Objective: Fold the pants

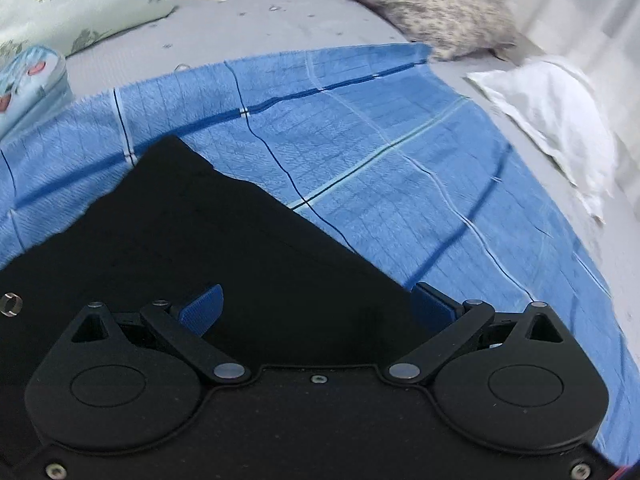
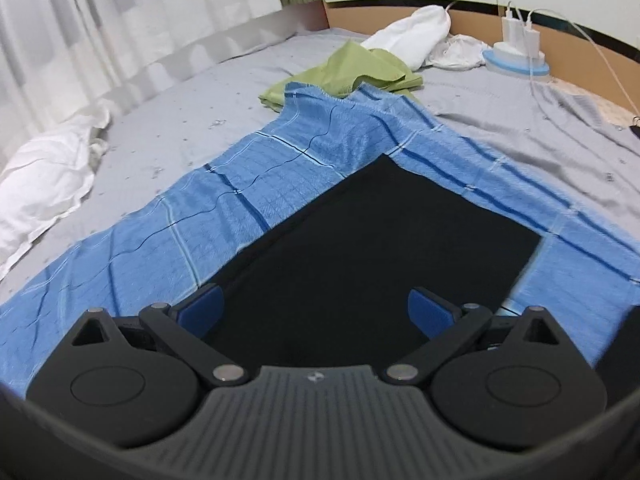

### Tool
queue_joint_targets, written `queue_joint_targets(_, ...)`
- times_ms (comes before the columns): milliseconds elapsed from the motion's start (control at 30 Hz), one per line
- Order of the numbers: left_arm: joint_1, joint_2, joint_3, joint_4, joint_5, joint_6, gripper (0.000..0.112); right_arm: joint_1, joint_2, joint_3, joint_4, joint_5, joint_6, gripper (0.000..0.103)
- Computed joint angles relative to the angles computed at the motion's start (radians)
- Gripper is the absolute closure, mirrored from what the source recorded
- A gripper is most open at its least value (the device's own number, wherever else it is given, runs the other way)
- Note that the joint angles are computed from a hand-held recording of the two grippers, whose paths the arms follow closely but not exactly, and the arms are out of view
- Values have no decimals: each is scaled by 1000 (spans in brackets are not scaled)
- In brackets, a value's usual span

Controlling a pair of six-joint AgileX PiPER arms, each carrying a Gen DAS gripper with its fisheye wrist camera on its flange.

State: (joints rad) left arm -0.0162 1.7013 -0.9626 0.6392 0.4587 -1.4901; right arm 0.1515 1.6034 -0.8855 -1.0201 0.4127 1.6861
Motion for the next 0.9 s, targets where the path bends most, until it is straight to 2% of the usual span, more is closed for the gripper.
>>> queue_joint_targets(100,-15,120,-106,-30,78,-51,9,3,135,-107,-42,15,34,0)
queue_joint_targets(200,-81,223,-214,93,224,-187,9,20,261,-222,-70,55,29,0)
queue_joint_targets(333,-132,329,-334,103,368,-143,9,43,409,-386,-36,119,-48,0)
queue_joint_targets(433,-136,349,-363,100,395,-158,9,50,490,-483,25,151,-122,0)
queue_joint_targets(500,-134,340,-349,104,383,-151,9,59,538,-547,103,218,-191,0)
queue_joint_targets(533,-135,331,-330,116,368,-151,10,62,552,-558,124,247,-190,5)
queue_joint_targets(567,-137,316,-308,127,357,-155,11,59,546,-532,113,235,-149,18)
queue_joint_targets(633,-148,294,-275,159,351,-169,27,62,518,-466,27,218,-54,36)
queue_joint_targets(667,-155,280,-256,180,349,-180,35,66,499,-436,-11,215,-32,57)
queue_joint_targets(700,-168,260,-231,211,350,-202,61,63,470,-398,-36,194,-13,81)
queue_joint_targets(733,-176,236,-197,249,338,-236,98,55,442,-368,-31,171,-8,92)
queue_joint_targets(767,-168,200,-152,263,287,-255,110,41,410,-336,-17,136,-9,97)
queue_joint_targets(833,-146,138,-83,242,208,-258,110,15,345,-267,-13,84,-8,100)
queue_joint_targets(900,-149,85,-25,265,187,-274,110,-1,288,-203,-36,58,15,100)
